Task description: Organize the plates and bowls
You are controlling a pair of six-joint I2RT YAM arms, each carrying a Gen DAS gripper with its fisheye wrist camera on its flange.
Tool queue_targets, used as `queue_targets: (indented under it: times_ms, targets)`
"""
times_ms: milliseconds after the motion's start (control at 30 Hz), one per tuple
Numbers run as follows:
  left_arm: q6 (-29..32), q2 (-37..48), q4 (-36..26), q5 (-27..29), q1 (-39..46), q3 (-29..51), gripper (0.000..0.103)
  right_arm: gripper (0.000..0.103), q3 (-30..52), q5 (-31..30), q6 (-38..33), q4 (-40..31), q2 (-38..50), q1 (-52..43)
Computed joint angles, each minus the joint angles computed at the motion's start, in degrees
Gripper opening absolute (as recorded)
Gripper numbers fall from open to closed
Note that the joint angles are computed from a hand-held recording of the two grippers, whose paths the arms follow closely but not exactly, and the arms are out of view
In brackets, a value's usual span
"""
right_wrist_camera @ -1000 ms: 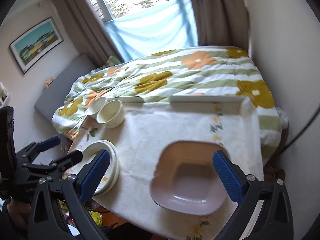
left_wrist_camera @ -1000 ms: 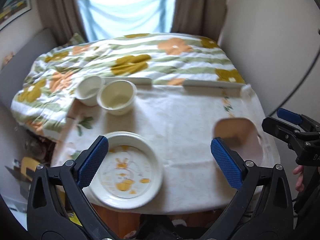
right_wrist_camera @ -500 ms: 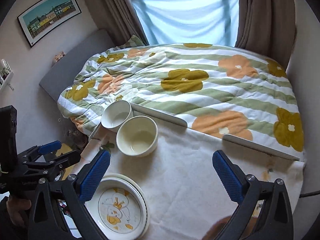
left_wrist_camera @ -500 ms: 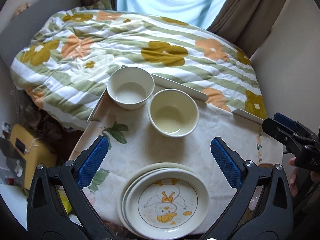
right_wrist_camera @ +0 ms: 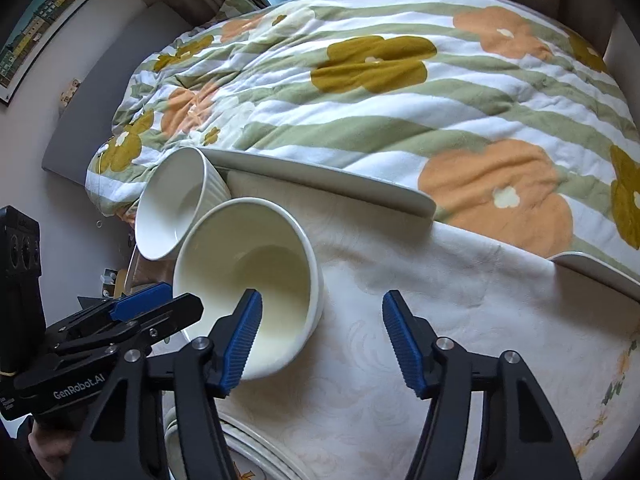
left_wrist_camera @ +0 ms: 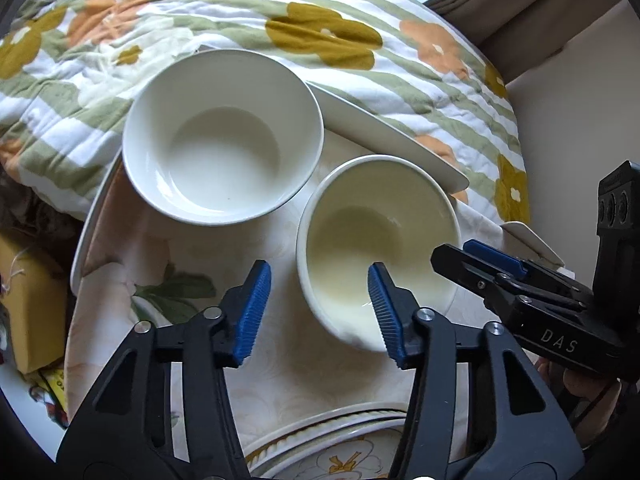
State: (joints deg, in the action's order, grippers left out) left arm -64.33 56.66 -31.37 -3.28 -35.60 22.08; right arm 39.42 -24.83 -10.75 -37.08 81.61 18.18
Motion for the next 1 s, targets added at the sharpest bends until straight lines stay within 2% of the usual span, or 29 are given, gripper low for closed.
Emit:
queue_targets:
  times_ms: [33,100,133,167,333,500,800,1000]
  targets:
    - [0.54,0.73,1.23,0.67,0.59,-0.5,0.039,0.048,-0.19,-0.09,0.55,0.59,0.71,0.43]
    - [1.83,2.06,3.25,1.81,1.84,-1.23,0.025,0.036,-0.4,-0.04,1.71,1.34,1.56,1.34]
    - [2.47,2.73,4.47,2.35,2.36,-1.66,0.021,0.033,-0.51,0.04,2.26,1.58,1.87,1.78]
    - [2.77,3.45,4.95,2.41,2.54,-1.65,0.018,0.032,-0.58,0.15,2.45,1.62,2.04,1.99]
    - [4.45,3.04,5.64,3.29,4.33,-2.48,0.013,0.014,-1.11,0.88,4.38,2.66,2.21,3.35]
    - [4.65,2.64,4.6,2.84,4.13,-2.22,0.013,0.014,-1.01,2.56,4.52,2.79,1.96,4.72]
    - [3.06,0.37,1.16,-0.37,1.21,-1.15,0.013,0.014,-2.17,1.74,4.89,2.42,-1.13,4.58]
    - [-3.82,-2.59,-5.88,-5.89,-7.04,3.13,0.013,0.014,-3.17,0.64,2.16,-2.66,-8.24,1.44]
